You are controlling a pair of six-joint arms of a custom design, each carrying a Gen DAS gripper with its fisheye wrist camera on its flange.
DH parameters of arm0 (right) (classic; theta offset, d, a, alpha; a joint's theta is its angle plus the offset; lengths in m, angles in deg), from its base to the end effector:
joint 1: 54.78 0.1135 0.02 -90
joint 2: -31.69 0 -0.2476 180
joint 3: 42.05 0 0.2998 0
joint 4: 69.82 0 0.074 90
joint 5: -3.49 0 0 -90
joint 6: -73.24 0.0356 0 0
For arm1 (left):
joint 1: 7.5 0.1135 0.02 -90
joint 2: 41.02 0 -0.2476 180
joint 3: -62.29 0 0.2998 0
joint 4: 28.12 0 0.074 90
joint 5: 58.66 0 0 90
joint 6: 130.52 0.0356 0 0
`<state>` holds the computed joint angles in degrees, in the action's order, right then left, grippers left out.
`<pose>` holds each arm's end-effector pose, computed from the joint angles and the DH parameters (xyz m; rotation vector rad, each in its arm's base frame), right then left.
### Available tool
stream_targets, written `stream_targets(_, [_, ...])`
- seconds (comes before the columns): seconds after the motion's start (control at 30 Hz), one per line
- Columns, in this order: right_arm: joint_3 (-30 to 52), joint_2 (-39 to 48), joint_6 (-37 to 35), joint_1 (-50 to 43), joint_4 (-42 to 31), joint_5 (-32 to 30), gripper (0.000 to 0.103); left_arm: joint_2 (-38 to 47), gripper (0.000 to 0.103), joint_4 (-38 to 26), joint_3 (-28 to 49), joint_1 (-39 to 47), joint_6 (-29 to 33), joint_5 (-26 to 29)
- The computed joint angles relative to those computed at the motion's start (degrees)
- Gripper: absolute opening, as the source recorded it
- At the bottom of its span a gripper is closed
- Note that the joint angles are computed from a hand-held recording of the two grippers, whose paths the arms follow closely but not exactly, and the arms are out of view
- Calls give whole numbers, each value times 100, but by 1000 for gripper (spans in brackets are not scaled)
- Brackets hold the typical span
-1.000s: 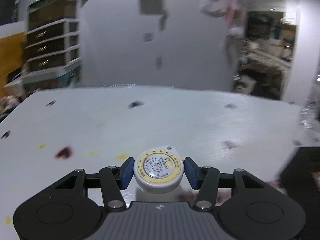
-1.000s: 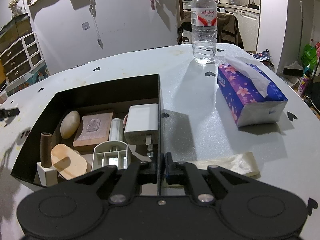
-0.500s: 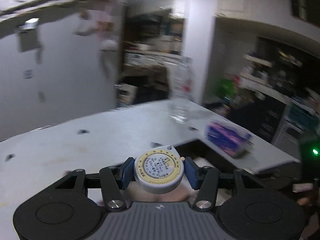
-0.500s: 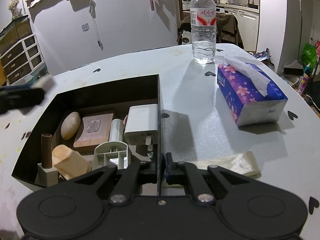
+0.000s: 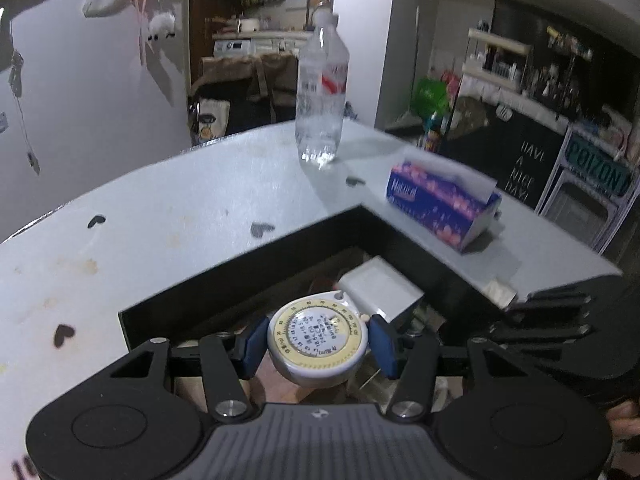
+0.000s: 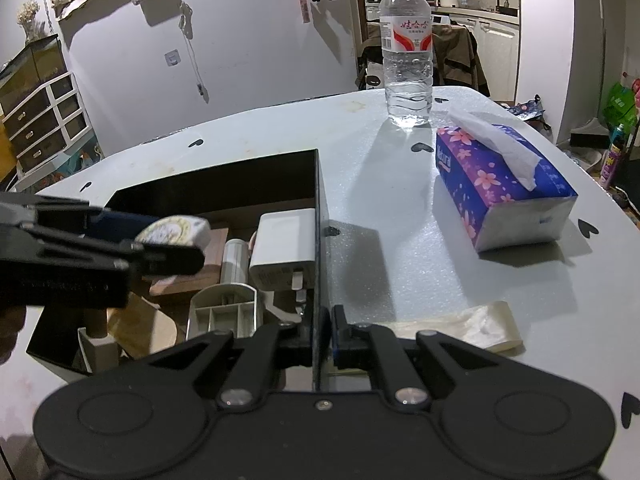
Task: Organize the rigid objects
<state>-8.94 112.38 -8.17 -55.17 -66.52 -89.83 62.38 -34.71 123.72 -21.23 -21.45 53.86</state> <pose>0.2606 0.0003 0.0600 0.1551 2.3411 0.1385 0.3572 -0.1013 0.0737 0.8405 2.2234 -0.4296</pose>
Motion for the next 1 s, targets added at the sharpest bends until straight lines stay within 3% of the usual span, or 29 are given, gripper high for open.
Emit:
stream_targets(0.07, [-4,-1,-3,-4,7,-6,7,15,61,-113,39,-45,76,-220])
stream_targets(0.13, [-4,-1,-3,-4,7,-6,8,-44,79,-129,-18,-41,105,-294])
stream_targets(0.17, [-4,-1,-3,-4,7,-6,8,-79,82,-135,-52,-13,111,-239])
stream_targets(0.83, [-7,1,-3,-8,10,-10,8,-274,82,-216,-169,-15,3,-189])
stream_targets(1.0, [-8,0,-3,-12,11,-13,8,-577,87,-91,-377,65,-224,-93])
